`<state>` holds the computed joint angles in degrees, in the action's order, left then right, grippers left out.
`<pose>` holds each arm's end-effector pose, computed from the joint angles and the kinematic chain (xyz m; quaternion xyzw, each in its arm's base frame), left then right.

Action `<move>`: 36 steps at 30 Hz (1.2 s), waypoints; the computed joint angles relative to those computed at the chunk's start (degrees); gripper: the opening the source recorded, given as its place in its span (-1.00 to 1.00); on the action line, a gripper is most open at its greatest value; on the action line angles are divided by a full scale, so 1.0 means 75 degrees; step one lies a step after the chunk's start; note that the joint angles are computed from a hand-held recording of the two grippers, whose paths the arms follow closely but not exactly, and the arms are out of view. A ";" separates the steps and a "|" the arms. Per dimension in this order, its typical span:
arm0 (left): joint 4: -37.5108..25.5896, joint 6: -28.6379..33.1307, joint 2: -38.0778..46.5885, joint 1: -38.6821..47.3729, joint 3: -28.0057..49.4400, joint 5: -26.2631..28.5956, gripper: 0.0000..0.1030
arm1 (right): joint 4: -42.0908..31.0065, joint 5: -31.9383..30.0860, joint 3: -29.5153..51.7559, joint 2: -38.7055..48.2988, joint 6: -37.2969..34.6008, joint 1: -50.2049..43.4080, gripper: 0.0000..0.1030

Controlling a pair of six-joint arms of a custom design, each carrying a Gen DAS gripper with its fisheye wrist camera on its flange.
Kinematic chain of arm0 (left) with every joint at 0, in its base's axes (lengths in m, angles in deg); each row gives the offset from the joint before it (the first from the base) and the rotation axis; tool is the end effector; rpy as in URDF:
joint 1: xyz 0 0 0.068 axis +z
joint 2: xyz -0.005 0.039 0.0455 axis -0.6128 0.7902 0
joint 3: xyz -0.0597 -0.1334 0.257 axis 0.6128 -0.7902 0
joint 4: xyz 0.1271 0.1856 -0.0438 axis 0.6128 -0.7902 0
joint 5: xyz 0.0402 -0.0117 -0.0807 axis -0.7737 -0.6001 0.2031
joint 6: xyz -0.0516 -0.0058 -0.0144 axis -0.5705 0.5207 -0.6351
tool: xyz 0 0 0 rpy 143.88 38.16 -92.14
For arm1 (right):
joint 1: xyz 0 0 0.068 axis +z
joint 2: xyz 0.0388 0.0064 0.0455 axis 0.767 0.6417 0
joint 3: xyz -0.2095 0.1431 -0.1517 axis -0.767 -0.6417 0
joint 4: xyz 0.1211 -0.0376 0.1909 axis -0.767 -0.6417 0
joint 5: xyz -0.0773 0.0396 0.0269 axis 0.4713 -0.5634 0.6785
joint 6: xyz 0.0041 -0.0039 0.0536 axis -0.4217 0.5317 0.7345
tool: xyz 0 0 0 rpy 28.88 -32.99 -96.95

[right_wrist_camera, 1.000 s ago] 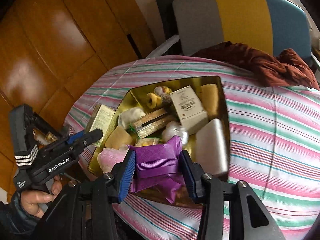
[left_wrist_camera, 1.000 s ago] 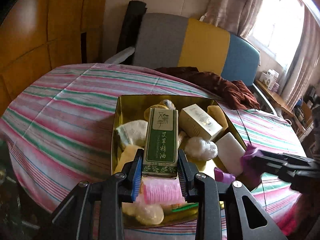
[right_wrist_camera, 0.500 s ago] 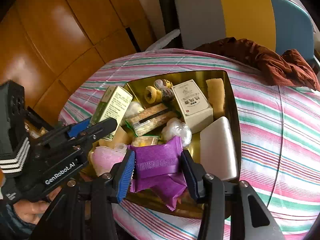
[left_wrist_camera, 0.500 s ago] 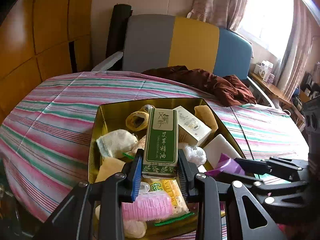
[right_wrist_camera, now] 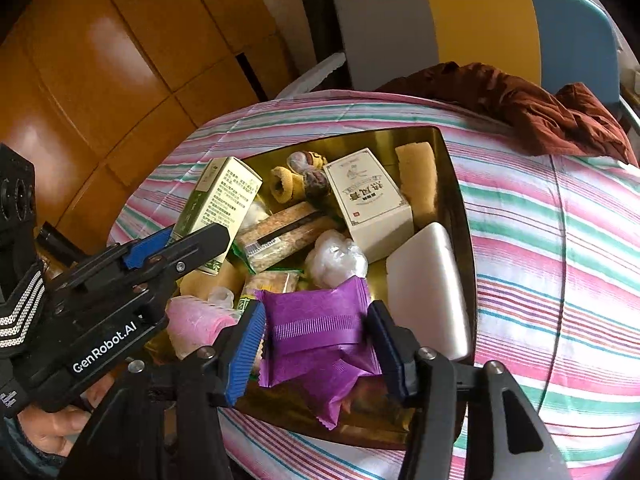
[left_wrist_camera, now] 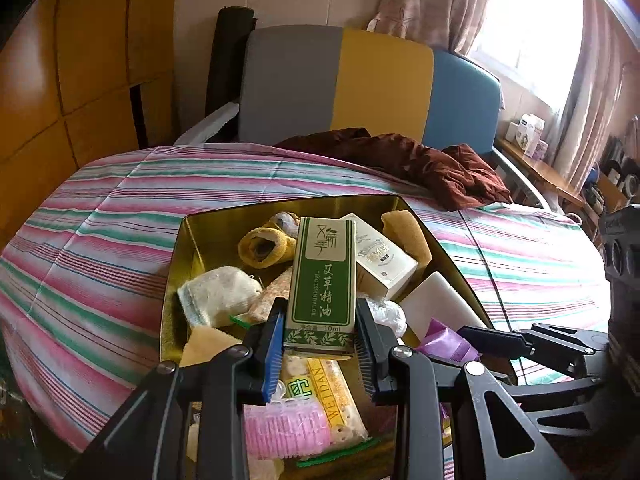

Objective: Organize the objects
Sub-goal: 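Open both grippers to release the green box and purple packet in the tray, then withdraw both open grippers from the gold tray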

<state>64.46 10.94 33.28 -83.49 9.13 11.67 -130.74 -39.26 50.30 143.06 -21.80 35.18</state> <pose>0.2108 -0.1849 0.1818 -0.1734 0.9035 0.0126 0.3916 0.3037 -0.0571 0.1647 -0.3545 0.8694 0.2780 0.2032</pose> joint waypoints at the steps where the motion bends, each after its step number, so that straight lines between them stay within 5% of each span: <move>1: -0.0009 0.0014 0.0030 0.0009 0.0036 0.0014 -0.37 | -0.0025 -0.0009 0.0016 0.0012 -0.0011 -0.0005 0.08; 6: -0.0044 0.0033 0.0146 0.0061 0.0160 0.0059 -0.37 | 0.0138 0.0033 -0.0152 -0.0125 -0.0145 0.0003 0.16; 9: -0.0034 0.0048 0.0212 0.0131 0.0233 0.0166 -0.19 | 0.0929 0.0327 -0.0721 -0.0543 -0.0231 0.0106 0.30; 18: -0.0213 -0.0374 -0.0018 -0.0044 0.0045 -0.0117 0.14 | 0.0619 -0.0032 -0.0626 -0.0639 -0.0355 -0.0270 0.30; 29: -0.2619 -0.2701 -0.0430 -0.1072 0.0264 -0.1085 0.90 | 0.1637 -0.0211 -0.1819 -0.1937 -0.0246 -0.0707 0.33; 36: -0.4244 -0.4090 -0.0161 -0.1640 0.0920 -0.1363 0.99 | 0.1894 -0.0200 -0.2298 -0.2272 -0.0337 -0.0901 0.33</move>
<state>32.62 -19.74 32.07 -95.79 16.03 1.45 -116.53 -40.76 33.06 126.03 -24.33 28.42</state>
